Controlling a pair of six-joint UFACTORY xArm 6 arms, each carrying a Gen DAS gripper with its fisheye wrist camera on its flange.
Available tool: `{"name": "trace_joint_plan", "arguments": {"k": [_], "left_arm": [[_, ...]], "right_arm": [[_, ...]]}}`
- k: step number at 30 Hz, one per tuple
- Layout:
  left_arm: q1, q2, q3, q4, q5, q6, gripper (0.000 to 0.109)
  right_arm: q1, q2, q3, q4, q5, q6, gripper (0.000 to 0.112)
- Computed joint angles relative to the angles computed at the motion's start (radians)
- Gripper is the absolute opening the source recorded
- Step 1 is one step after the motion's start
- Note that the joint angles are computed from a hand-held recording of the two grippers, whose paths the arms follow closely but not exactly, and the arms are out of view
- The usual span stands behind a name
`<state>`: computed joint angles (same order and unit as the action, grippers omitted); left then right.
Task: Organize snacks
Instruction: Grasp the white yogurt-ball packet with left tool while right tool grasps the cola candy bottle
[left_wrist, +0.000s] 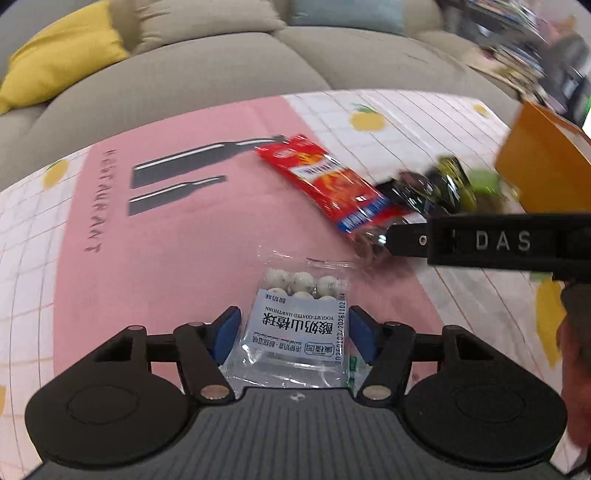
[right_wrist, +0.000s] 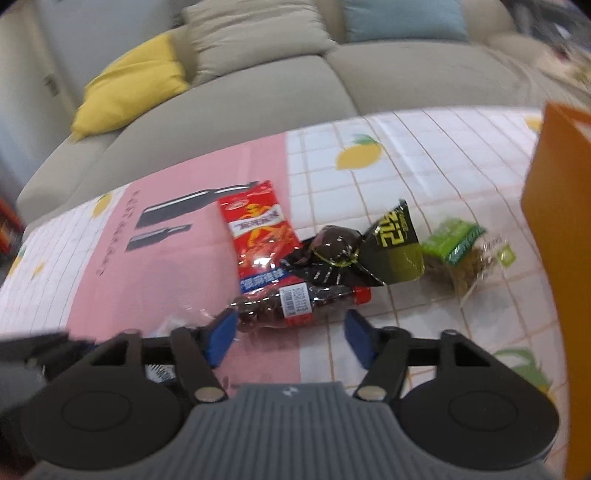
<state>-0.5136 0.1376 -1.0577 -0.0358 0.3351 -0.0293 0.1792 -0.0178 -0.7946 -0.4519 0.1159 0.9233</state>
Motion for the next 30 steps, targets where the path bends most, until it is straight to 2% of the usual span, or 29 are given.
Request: {"name": "trace_joint_plan", "arguments": {"k": [5, 10, 14, 20, 21, 23, 25, 30], "left_arm": [[0.007, 0.012, -0.006, 0.004, -0.011, -0.046, 0.072], [0.007, 0.008, -0.004, -0.001, -0.009, -0.064, 0.072], [0.006, 0.0, 0.002, 0.0, -0.004, -0.098, 0.072], [-0.004, -0.013, 0.019, 0.059, -0.014, -0.167, 0.072], [-0.006, -0.017, 0.022, 0.061, -0.013, -0.169, 0.072], [-0.012, -0.025, 0.03, 0.038, -0.017, -0.157, 0.071], [-0.021, -0.034, 0.037, 0.013, -0.022, -0.156, 0.071], [-0.055, -0.078, 0.07, 0.024, -0.031, -0.194, 0.068]], "right_arm": [[-0.005, 0.048, -0.053, 0.028, 0.028, 0.117, 0.068], [-0.008, 0.087, -0.092, 0.152, 0.056, 0.131, 0.067], [-0.007, 0.105, -0.125, 0.024, 0.106, 0.176, 0.055], [-0.004, 0.04, -0.039, 0.043, 0.081, 0.043, 0.051], [-0.002, 0.023, -0.02, 0.04, 0.08, 0.01, 0.048], [-0.002, -0.009, 0.017, 0.032, 0.082, -0.04, 0.031], [-0.007, -0.044, 0.058, 0.017, 0.076, -0.065, 0.031], [-0.01, -0.124, 0.143, 0.123, 0.068, -0.215, 0.03]]}}
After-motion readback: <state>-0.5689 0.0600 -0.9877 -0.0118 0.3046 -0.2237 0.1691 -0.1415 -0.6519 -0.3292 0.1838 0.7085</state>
